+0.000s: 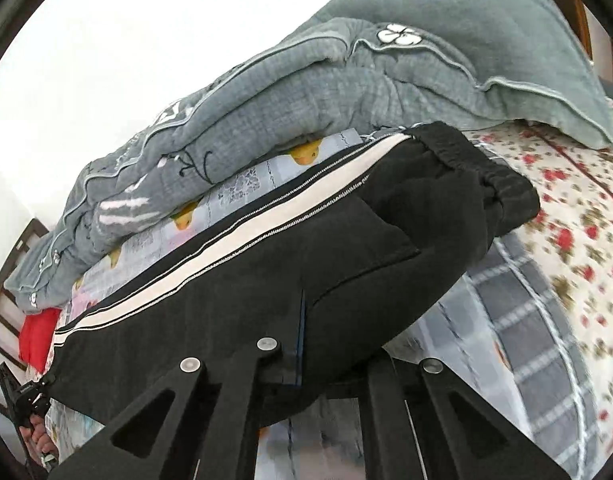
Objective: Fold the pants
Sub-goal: 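Fold the waistband over toward the hems with both grippers, lowering it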
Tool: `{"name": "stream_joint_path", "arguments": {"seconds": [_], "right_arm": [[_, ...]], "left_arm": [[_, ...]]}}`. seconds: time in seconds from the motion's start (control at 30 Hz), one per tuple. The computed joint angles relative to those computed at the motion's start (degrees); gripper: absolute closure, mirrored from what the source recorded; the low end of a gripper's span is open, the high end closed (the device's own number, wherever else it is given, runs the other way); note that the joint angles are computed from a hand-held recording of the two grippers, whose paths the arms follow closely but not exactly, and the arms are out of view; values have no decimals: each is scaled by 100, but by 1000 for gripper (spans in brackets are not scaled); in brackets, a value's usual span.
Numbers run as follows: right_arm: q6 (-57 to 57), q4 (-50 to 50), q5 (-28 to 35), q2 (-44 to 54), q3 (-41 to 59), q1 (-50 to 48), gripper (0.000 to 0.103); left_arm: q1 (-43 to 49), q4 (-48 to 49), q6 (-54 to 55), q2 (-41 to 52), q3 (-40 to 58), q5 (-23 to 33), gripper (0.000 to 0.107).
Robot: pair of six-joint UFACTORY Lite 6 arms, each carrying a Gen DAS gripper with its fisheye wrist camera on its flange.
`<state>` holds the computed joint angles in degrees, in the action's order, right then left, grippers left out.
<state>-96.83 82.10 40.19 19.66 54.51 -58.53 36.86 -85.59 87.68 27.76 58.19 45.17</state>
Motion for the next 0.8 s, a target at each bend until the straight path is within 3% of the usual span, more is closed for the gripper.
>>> {"name": "stream_joint_path", "arguments": {"seconds": [0.2, 0.43, 0.67, 0.8], "right_arm": [[-260, -744, 507, -528, -653, -1033, 98], [-1092, -1129, 890, -619, -1203, -2216, 98], [-1852, -1012, 597, -335, -1429, -2526, 97], [-2508, -620, 309, -515, -1766, -2543, 91]], "left_arm": [[984, 630, 564, -731, -1106, 480, 95], [1804, 1065, 955, -711, -1514, 883, 95], [1964, 1120, 1117, -332, -1485, 787, 90], [2058, 1168, 1195, -333, -1541, 743, 84]]}}
